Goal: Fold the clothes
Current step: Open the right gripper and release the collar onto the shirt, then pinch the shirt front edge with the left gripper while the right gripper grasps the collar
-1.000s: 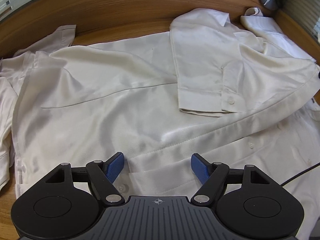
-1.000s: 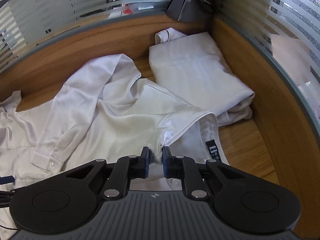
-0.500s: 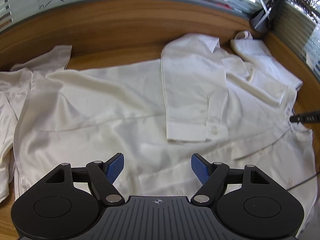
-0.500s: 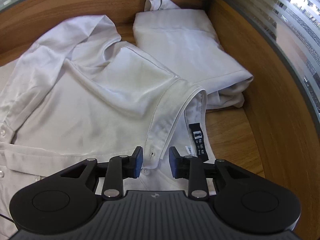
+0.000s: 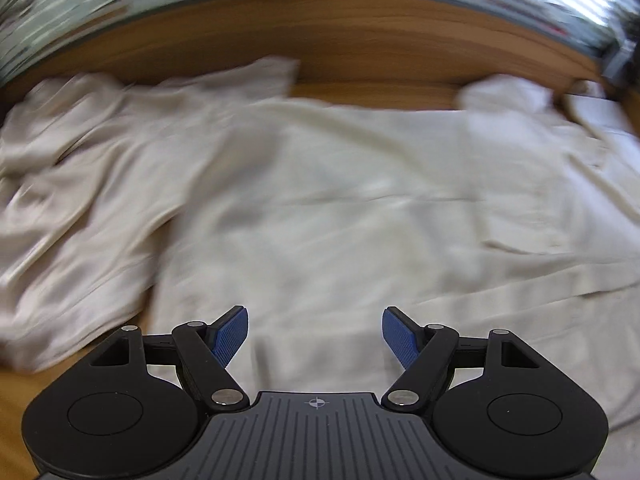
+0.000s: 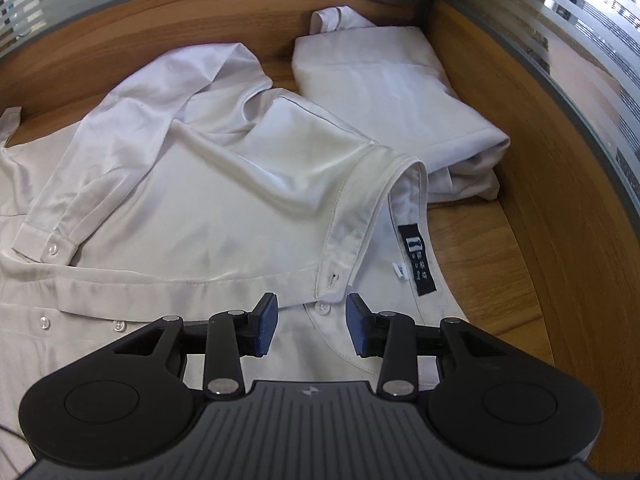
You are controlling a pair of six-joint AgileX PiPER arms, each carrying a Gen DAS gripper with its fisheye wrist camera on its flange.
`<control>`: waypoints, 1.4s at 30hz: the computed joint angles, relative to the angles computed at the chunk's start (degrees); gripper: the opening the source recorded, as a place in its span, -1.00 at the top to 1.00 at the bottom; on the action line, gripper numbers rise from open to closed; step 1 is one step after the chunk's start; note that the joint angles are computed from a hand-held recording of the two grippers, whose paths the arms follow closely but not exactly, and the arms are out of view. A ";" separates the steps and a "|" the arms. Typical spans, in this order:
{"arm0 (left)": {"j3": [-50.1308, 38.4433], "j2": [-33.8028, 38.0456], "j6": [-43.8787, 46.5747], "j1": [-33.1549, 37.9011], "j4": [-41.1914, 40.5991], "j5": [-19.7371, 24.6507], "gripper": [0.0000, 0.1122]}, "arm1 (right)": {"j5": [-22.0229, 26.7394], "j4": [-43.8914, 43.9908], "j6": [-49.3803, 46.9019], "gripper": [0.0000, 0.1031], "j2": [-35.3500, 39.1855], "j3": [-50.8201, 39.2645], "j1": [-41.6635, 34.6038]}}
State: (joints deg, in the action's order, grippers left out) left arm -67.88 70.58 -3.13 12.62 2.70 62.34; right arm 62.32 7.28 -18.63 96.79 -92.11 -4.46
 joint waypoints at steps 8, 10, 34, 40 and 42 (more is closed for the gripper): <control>-0.53 3.12 5.12 10.17 -2.71 -1.50 -0.36 | 0.20 0.06 4.00 0.17 2.63 -2.27 -0.94; -1.37 4.98 6.23 10.57 -3.35 -2.17 -0.34 | 0.74 0.19 5.15 0.17 3.82 -3.55 -1.19; -8.37 9.76 2.38 8.58 -1.48 -4.08 0.93 | 1.88 -1.41 11.50 0.72 9.95 -10.17 1.35; -17.30 12.35 0.82 7.83 -0.64 2.07 0.94 | 4.26 0.71 10.62 0.73 8.69 -15.26 0.85; -20.45 13.41 0.37 7.73 -0.32 5.09 0.94 | 5.83 1.15 10.50 0.73 8.70 -17.66 0.60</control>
